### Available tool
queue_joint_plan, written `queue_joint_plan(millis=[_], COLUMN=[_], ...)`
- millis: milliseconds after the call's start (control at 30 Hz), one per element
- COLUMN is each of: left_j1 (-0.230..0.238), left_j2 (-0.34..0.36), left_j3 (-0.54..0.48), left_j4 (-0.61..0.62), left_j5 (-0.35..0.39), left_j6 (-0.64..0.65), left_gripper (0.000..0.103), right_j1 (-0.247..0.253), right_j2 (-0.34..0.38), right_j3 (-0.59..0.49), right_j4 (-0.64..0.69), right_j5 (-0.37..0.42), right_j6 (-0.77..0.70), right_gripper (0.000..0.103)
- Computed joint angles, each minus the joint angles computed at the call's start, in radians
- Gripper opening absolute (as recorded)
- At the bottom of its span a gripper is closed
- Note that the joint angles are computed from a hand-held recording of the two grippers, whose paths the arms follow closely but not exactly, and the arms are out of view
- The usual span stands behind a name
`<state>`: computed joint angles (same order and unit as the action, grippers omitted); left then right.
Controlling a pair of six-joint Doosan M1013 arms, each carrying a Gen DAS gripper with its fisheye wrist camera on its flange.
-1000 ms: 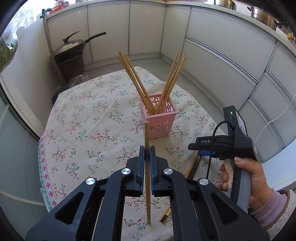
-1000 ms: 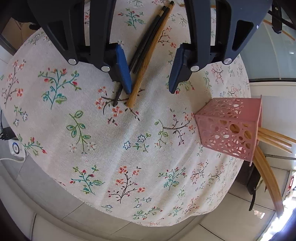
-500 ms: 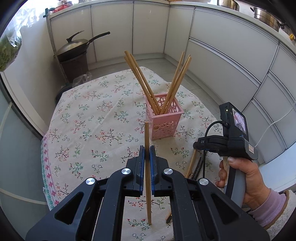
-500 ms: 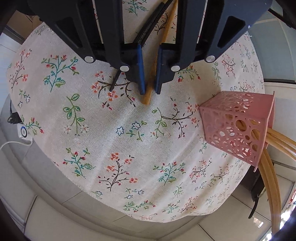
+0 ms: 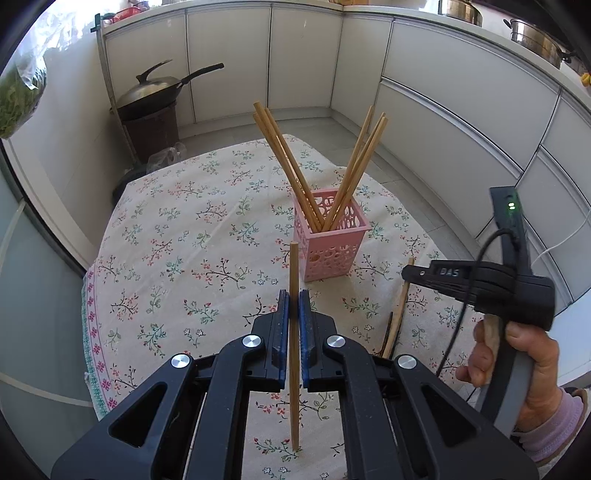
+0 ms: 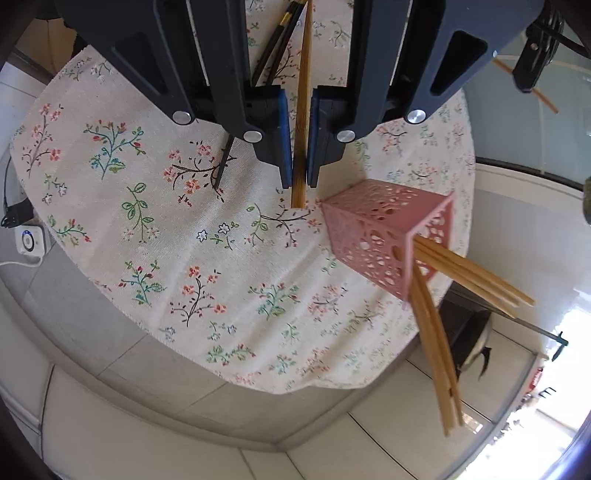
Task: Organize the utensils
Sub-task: 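Carry both chopsticks over the pink holder and open the left tool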
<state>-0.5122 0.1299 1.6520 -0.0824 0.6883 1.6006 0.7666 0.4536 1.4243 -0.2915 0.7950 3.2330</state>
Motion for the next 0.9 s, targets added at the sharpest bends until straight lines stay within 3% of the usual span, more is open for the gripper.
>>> queue_joint_plan(millis=[333, 600, 900], left_j1=[-0.001, -0.005, -0.017], left_j2=[-0.008, -0.031, -0.036], left_j3=[0.004, 0.009, -0.015], left_j4=[0.010, -0.001, 0.034], left_j5=[-0.025, -0.072, -0.119], left_j6=[-0.029, -0.035, -0.111], left_gripper=[0.005, 0.005, 0.005], right_j1=[0.036, 0.079, 0.084], right_j2=[-0.084, -0.153, -0.221], right_j3=[0.053, 0.073, 0.133], right_j4=[-0.172, -0.370, -0.496], right_j5=[-0.050, -0.010, -0.010], right_j6=[0.129, 0.238, 0.393], right_gripper=[0.008, 0.008, 0.008])
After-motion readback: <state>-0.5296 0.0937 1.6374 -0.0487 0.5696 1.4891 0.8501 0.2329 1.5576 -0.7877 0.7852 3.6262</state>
